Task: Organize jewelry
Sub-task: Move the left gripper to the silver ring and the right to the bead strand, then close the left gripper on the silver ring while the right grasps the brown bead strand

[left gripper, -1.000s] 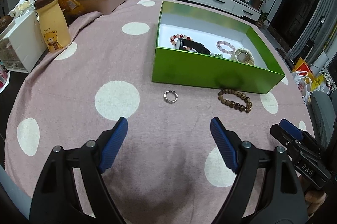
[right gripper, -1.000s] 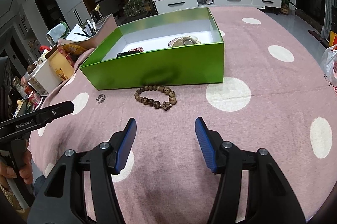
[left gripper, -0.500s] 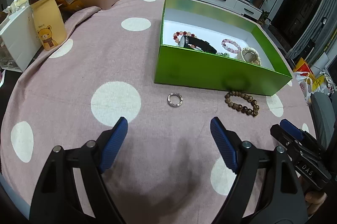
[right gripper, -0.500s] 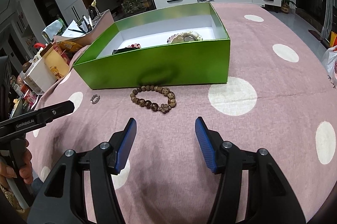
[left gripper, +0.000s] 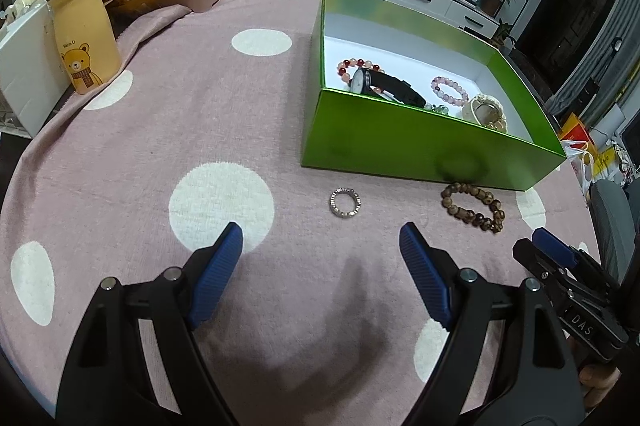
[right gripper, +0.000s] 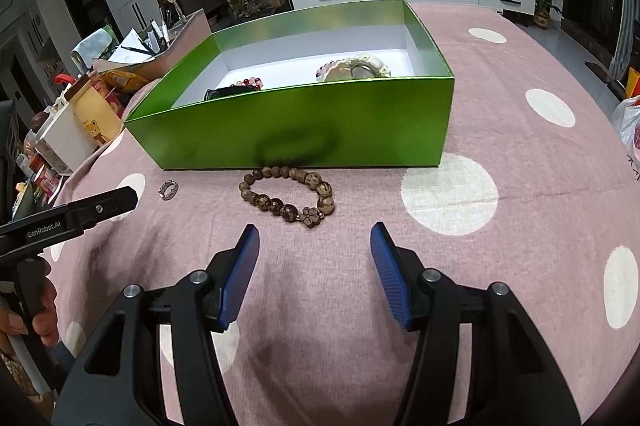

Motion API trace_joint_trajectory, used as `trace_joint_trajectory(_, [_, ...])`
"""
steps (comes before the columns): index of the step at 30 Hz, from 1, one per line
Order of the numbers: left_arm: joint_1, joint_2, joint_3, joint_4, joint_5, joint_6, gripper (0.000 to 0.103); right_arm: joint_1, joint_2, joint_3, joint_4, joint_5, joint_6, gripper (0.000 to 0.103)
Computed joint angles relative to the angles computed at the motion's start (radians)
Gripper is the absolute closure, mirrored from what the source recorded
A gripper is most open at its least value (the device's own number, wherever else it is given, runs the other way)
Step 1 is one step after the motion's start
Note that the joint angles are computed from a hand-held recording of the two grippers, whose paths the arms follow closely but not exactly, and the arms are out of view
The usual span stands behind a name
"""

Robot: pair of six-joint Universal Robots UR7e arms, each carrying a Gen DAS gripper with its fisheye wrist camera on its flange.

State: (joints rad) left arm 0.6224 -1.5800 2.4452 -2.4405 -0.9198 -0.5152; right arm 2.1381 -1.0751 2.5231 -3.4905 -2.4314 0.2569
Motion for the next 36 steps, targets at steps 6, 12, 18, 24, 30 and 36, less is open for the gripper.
trace_joint_trajectory(6, [0.02, 0.013, -0.003, -0.032, -0.005, 0.03, 0.021, -0.008, 0.008, -0.014, 0.009, -0.003, -0.007, 0.045])
trace_joint_trajectory(12, [0.032, 0.028, 0.0, -0.065, -0.002, 0.062, 0.021, -0.018, 0.017, -0.019, -0.001, 0.008, -0.03, 0.045])
trace_joint_trajectory(18, [0.038, 0.043, 0.005, -0.097, 0.006, 0.094, 0.021, -0.049, 0.024, -0.007, -0.043, 0.047, -0.063, 0.045])
trace_joint_trajectory(24, [0.057, 0.081, -0.002, -0.131, -0.005, 0.134, 0.021, -0.062, 0.043, -0.015, -0.059, 0.052, -0.097, 0.045])
trace_joint_trajectory(30, [0.048, 0.14, 0.0, -0.182, 0.0, 0.189, 0.03, -0.076, 0.055, -0.038, -0.059, 0.049, -0.137, 0.045])
trace_joint_trajectory(36, [0.023, 0.179, 0.014, -0.232, 0.036, 0.246, 0.05, -0.079, 0.079, -0.071, -0.047, 0.037, -0.178, 0.045])
